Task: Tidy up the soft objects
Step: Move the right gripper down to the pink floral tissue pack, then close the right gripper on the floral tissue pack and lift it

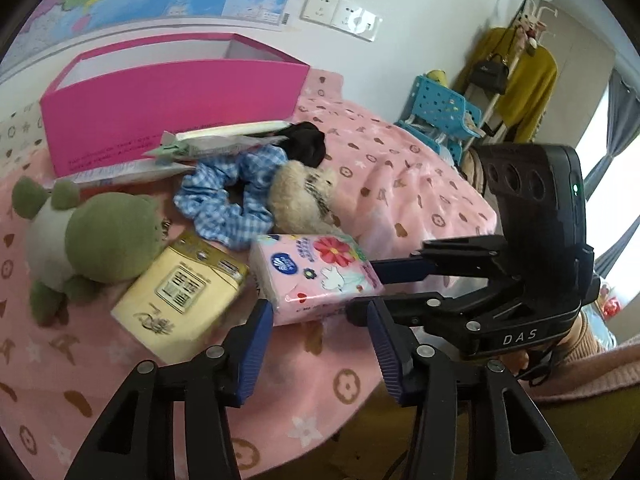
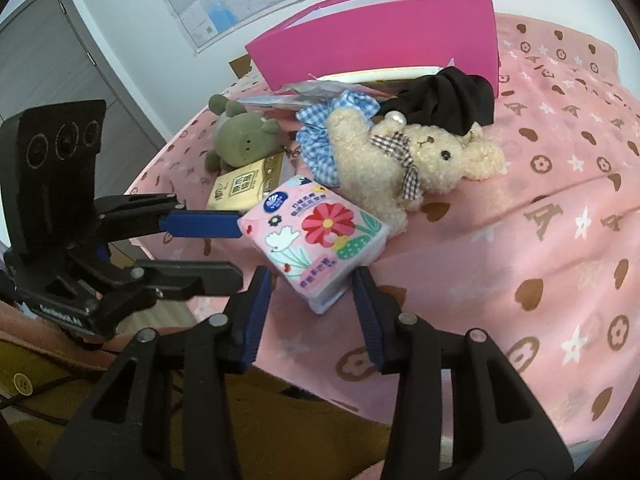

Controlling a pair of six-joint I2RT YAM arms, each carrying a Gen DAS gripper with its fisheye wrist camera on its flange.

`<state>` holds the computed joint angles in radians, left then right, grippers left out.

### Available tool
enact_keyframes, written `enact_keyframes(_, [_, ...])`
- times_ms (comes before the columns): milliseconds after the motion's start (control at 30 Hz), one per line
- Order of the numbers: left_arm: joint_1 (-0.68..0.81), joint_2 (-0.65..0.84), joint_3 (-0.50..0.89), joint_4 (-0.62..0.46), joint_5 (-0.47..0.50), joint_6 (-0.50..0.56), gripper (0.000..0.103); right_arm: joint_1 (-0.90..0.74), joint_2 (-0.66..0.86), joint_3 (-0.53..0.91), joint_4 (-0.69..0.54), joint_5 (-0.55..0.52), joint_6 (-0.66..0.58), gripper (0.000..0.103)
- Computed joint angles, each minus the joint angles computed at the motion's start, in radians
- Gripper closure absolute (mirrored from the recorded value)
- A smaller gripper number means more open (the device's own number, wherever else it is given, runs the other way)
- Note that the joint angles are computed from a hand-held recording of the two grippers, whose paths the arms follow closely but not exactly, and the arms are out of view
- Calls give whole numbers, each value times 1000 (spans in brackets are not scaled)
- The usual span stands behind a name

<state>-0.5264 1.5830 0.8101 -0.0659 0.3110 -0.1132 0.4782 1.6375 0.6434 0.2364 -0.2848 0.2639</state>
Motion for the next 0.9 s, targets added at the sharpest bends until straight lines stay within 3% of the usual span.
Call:
enact_keyframes(100, [23, 17, 16, 1, 13, -3, 54, -21, 7, -7, 30, -36, 25, 58])
enact_keyframes(333, [37, 43, 27, -10, 51, 4, 57, -8, 6, -3, 27, -13, 25, 58])
enact_keyframes(500, [32, 8, 9, -18, 103, 20, 57, 20, -55, -15, -18, 70, -20, 58])
enact_keyframes(667, [36, 38, 26, -39, 116, 28, 57, -15, -32, -5, -42, 25, -27, 58])
enact_keyframes(767, [45, 49, 28, -32, 113, 18, 57, -20, -45, -29, -15, 20, -15, 52])
enact_keyframes(900, [38, 57, 45, -36, 110, 22, 57, -47, -32, -36, 29, -33, 14, 51])
